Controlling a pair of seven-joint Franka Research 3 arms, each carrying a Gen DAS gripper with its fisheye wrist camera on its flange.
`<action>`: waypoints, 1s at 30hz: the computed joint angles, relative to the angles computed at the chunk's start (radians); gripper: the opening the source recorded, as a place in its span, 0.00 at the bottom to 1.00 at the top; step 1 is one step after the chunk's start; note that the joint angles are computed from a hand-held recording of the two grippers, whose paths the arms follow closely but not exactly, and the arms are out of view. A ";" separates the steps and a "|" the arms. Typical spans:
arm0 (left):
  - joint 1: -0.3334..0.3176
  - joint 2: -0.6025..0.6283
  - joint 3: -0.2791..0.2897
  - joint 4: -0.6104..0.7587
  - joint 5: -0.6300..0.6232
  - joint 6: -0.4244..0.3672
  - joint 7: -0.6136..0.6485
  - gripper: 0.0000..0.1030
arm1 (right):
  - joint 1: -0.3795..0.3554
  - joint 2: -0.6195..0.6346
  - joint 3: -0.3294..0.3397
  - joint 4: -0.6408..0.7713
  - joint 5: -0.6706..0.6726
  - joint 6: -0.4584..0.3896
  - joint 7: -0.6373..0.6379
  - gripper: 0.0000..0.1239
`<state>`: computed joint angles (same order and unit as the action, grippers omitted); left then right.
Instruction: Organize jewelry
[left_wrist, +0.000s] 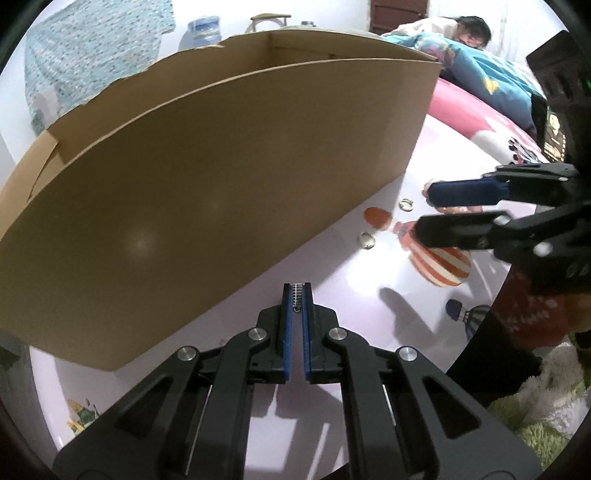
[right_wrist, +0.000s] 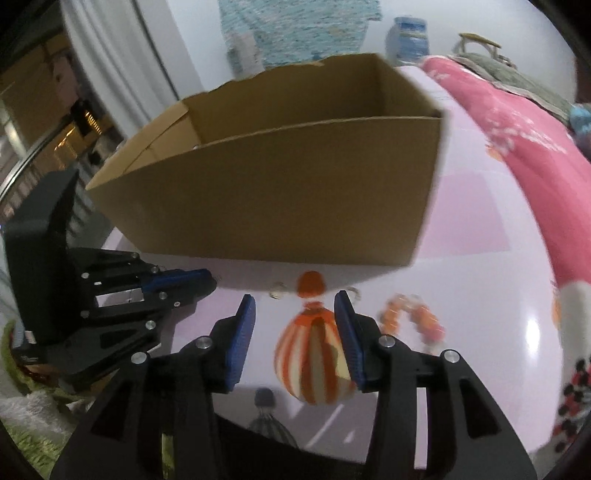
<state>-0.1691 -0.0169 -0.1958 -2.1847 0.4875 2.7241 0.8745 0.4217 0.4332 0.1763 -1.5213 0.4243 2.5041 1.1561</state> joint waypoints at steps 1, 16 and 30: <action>0.000 0.000 0.000 0.002 0.002 -0.005 -0.007 0.04 | 0.008 0.016 -0.002 0.018 -0.014 -0.006 0.000 0.35; 0.008 -0.021 0.002 -0.014 -0.026 -0.028 -0.031 0.04 | 0.074 0.075 -0.039 0.081 -0.200 0.001 -0.002 0.17; 0.009 -0.028 -0.001 -0.007 -0.025 -0.061 -0.047 0.04 | 0.041 0.081 -0.016 0.095 -0.136 -0.026 -0.033 0.03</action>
<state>-0.1601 -0.0451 -0.1964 -2.1922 0.4625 2.6629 0.8279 0.4631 0.5139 0.1602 -1.4266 0.2881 2.4780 1.1228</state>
